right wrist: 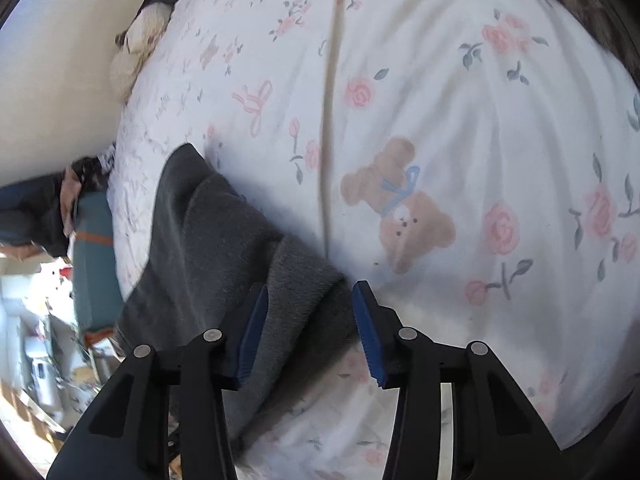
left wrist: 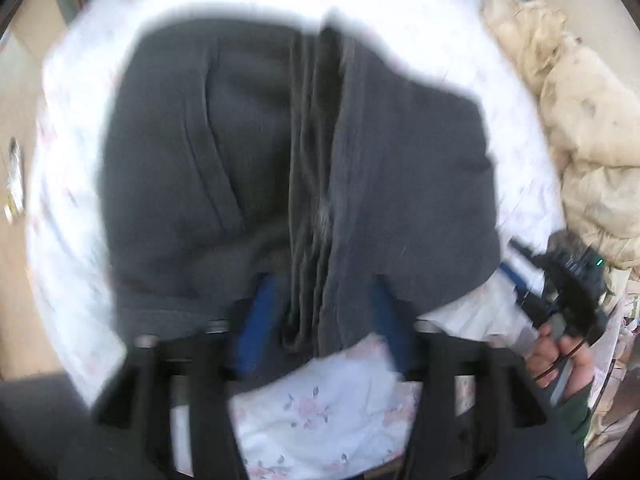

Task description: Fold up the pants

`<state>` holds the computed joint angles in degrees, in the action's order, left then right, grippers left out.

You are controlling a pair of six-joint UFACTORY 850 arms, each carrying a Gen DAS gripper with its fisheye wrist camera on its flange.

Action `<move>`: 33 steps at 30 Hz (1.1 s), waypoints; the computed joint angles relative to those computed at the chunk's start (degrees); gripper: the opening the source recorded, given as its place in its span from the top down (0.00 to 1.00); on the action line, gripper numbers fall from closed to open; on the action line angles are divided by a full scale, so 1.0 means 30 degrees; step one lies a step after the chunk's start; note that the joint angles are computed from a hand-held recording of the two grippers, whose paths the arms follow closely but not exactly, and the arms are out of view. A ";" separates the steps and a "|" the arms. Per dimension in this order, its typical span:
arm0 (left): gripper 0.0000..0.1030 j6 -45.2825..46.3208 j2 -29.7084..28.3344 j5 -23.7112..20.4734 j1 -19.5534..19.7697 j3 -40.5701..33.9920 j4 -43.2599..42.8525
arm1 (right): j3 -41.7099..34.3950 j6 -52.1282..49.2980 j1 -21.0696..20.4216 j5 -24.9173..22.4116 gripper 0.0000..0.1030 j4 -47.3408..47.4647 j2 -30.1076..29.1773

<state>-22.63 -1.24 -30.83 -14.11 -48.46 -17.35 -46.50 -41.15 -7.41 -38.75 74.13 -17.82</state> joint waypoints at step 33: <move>0.98 0.6027 -1.6732 -0.6411 -0.1976 -2.0990 0.3439 | 0.0611 -0.0053 -0.0620 0.0646 0.98 -0.0613 0.1020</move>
<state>-4.55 -51.44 -50.07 -20.04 -111.43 -7.04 -44.67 -41.31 -9.27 -36.81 72.29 -14.76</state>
